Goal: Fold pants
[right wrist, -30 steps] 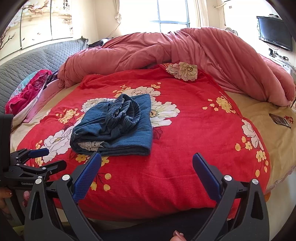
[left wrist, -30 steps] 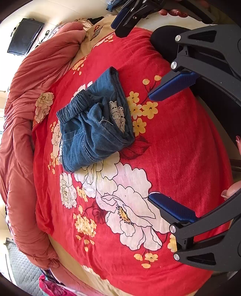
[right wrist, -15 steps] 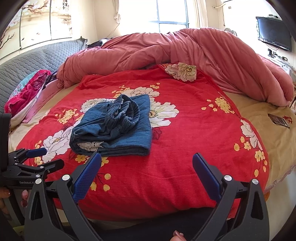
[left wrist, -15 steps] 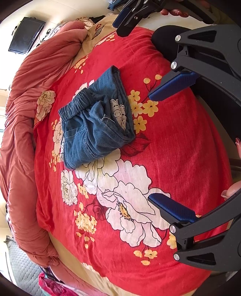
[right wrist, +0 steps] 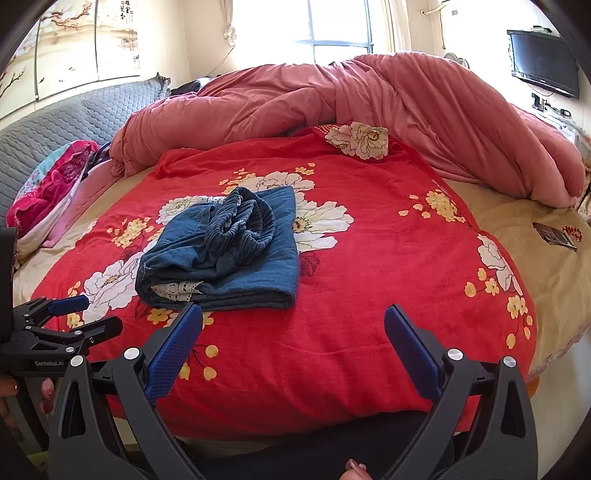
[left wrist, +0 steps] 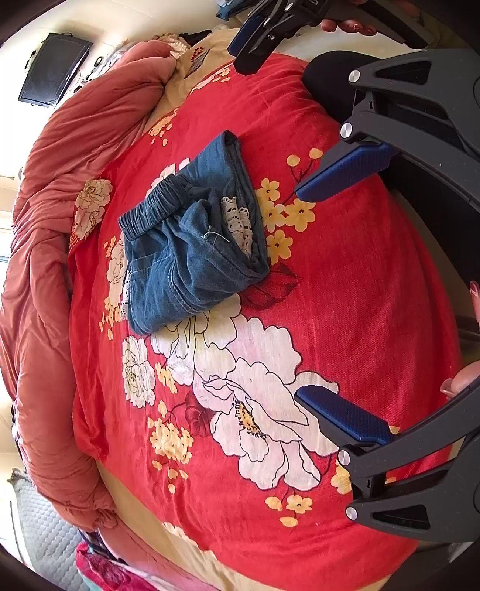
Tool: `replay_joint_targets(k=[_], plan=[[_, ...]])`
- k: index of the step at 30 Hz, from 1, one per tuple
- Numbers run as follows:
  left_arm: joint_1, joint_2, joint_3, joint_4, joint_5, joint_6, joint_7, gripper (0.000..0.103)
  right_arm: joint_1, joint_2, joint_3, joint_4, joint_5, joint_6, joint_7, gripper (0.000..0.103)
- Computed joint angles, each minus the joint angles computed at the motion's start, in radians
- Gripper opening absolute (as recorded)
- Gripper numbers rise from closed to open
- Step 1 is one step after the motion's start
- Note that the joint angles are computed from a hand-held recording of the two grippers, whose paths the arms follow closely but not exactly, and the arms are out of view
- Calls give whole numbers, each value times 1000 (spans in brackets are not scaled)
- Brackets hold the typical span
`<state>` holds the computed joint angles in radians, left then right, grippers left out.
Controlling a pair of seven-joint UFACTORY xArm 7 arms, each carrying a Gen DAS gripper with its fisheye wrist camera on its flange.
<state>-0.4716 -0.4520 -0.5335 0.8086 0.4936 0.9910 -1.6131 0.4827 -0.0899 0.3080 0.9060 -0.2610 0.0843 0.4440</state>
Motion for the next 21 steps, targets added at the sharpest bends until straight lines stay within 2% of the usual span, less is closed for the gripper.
replay_joint_targets(k=[21], plan=[[-6, 5, 5, 6, -7, 17, 2, 94, -6, 10, 4, 11, -73, 19, 79, 98]])
